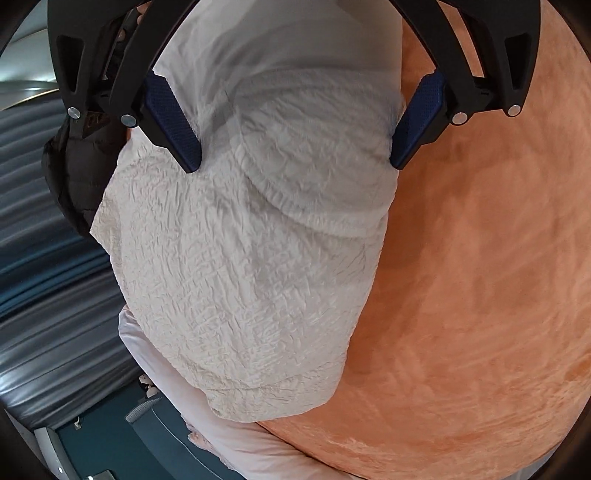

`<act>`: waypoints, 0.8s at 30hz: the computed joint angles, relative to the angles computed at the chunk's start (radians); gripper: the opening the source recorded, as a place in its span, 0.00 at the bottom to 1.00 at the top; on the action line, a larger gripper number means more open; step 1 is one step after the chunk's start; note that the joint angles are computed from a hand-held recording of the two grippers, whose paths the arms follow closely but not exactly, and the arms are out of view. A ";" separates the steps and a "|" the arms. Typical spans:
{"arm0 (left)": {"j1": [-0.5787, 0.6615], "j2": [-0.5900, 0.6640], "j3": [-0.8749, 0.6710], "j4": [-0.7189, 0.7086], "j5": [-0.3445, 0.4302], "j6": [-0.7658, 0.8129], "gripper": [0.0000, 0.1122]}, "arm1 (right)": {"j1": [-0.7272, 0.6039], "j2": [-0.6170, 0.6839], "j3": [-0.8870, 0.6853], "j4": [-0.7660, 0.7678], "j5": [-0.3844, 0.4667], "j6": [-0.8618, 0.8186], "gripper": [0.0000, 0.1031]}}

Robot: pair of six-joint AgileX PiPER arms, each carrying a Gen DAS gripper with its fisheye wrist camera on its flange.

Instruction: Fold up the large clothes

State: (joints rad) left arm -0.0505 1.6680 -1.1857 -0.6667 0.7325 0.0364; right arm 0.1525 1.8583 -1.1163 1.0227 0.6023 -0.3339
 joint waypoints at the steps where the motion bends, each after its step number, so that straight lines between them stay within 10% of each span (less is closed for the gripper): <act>1: 0.000 0.010 -0.014 0.005 0.005 -0.007 0.87 | 0.005 0.018 -0.028 -0.017 0.003 0.016 0.91; 4: -0.003 0.008 -0.026 0.016 0.019 -0.028 0.87 | 0.030 0.058 -0.084 -0.007 0.023 0.029 0.82; 10: -0.030 -0.088 0.041 0.028 0.021 -0.008 0.71 | 0.020 -0.019 0.017 0.180 0.075 -0.126 0.32; 19: 0.030 -0.426 0.357 -0.054 0.184 0.137 0.73 | -0.014 -0.365 0.547 0.437 0.128 -0.395 0.35; 24: 0.020 -0.511 0.378 0.081 0.123 0.027 0.77 | 0.027 -0.322 0.510 0.448 0.081 -0.378 0.57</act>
